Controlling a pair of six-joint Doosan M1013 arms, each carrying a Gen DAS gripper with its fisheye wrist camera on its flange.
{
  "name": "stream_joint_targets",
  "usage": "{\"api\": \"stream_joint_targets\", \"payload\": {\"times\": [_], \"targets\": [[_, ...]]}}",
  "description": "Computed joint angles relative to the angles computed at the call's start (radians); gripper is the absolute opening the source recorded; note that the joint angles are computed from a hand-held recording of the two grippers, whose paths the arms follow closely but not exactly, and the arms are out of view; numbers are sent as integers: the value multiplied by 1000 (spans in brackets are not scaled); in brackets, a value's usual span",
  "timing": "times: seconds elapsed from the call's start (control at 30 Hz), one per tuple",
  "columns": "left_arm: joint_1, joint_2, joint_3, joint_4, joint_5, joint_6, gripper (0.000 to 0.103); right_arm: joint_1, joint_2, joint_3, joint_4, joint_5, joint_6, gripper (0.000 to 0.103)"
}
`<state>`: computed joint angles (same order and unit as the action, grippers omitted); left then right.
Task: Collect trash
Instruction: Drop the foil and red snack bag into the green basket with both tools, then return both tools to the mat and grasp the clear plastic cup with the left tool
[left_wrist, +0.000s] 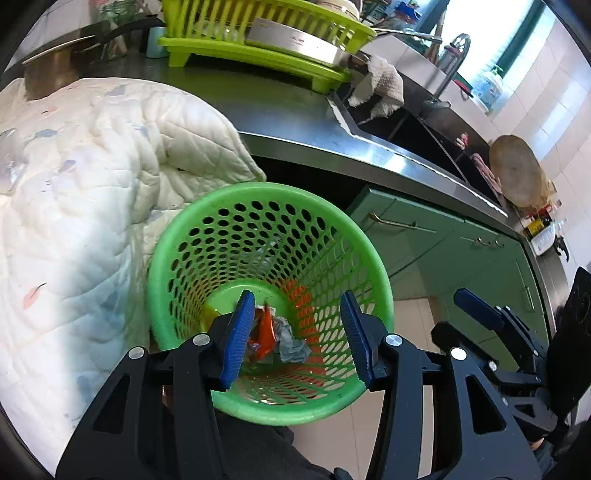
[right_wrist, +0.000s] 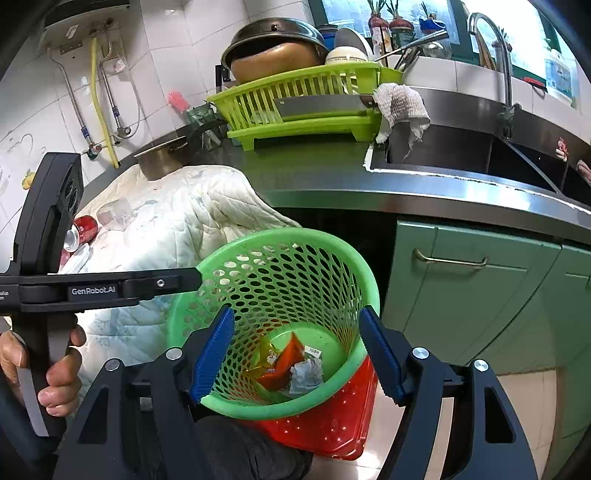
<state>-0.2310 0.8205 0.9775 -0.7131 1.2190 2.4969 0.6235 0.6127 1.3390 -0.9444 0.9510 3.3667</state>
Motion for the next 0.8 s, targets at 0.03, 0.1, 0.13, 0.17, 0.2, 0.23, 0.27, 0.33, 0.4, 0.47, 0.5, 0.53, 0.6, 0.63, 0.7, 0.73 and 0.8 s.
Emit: {"api": "stream_joint_targets", "payload": {"times": [0.03, 0.1, 0.13, 0.17, 0.2, 0.23, 0.27, 0.33, 0.4, 0.47, 0.5, 0.53, 0.6, 0.63, 0.7, 0.73, 0.8], "targets": [[4, -3, 1, -2, -5, 1, 49, 1, 0, -3, -4, 1, -2, 69], [13, -9, 5, -10, -19, 4, 51, 3, 3, -12, -6, 8, -11, 70], [18, -13, 6, -14, -29, 4, 52, 3, 5, -18, -6, 11, -19, 70], [24, -18, 8, -20, -40, 3, 53, 4, 7, -23, -7, 11, -26, 70], [30, -20, 8, -26, -47, 4, 54, 4, 10, -29, -8, 11, -33, 71], [36, -25, 11, -33, -59, 5, 55, 5, 13, -38, -8, 12, -43, 71], [40, -29, 13, -34, -68, 5, 55, 5, 17, -47, -8, 13, -55, 71], [54, -38, 18, -40, -93, 1, 57, 7, 24, -64, -11, 10, -73, 72], [66, -46, 21, -46, -113, -5, 58, 8, 31, -82, -11, 11, -94, 73], [81, -54, 26, -52, -138, -11, 61, 10, 41, -105, -14, 8, -118, 73], [88, -57, 27, -54, -151, -15, 61, 11, 46, -116, -15, 4, -130, 73], [97, -60, 28, -57, -161, -19, 61, 10, 51, -127, -12, 0, -144, 74], [116, -63, 25, -65, -177, -32, 61, 10, 66, -158, -4, -9, -182, 74], [126, -65, 25, -66, -191, -38, 61, 10, 73, -171, -1, -11, -198, 74], [144, -71, 29, -66, -224, -43, 61, 10, 91, -207, 9, -18, -238, 74], [152, -73, 30, -61, -244, -49, 62, 9, 102, -227, 15, -30, -260, 75], [171, -71, 23, -47, -281, -76, 64, 9, 121, -263, 27, -41, -299, 75]]}}
